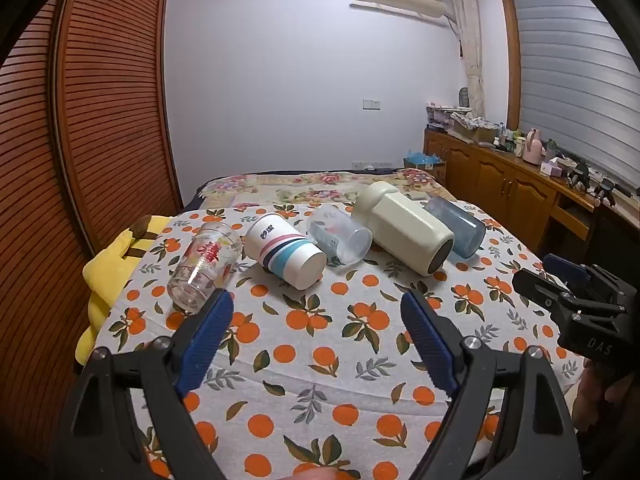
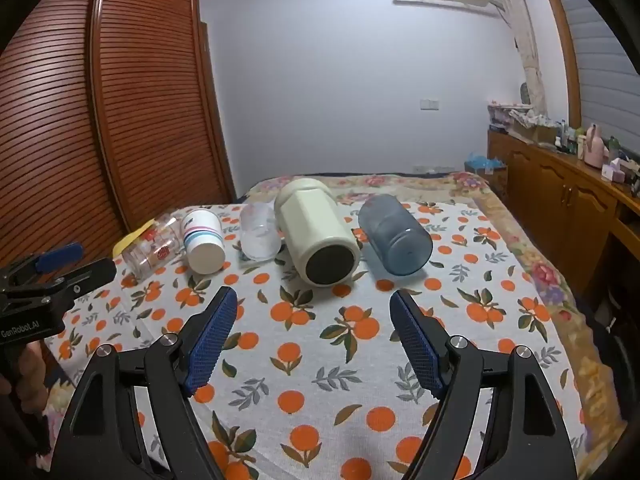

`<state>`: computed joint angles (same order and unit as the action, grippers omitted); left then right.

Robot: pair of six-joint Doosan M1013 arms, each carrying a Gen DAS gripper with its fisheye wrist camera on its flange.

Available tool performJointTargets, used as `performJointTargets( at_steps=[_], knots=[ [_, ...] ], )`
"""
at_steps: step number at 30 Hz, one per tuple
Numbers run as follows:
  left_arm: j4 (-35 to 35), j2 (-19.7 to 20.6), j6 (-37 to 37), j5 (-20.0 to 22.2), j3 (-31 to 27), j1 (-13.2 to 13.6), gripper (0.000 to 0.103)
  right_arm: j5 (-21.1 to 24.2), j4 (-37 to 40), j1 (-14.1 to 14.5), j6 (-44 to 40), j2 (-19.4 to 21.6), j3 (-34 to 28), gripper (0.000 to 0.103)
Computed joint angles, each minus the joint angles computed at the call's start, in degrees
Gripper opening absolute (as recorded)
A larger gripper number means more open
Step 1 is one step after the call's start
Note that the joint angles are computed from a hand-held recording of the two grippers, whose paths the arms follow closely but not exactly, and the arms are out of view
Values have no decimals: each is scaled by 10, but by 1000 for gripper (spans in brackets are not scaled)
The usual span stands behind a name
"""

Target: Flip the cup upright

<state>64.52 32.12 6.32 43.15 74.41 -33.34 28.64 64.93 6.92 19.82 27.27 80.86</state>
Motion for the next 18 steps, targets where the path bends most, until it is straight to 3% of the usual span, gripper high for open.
performJointTargets(
  at_steps=[18],
  knots=[
    [4, 1, -3, 0, -1, 0, 87, -2, 20, 0, -16, -3, 6, 81]
  ],
)
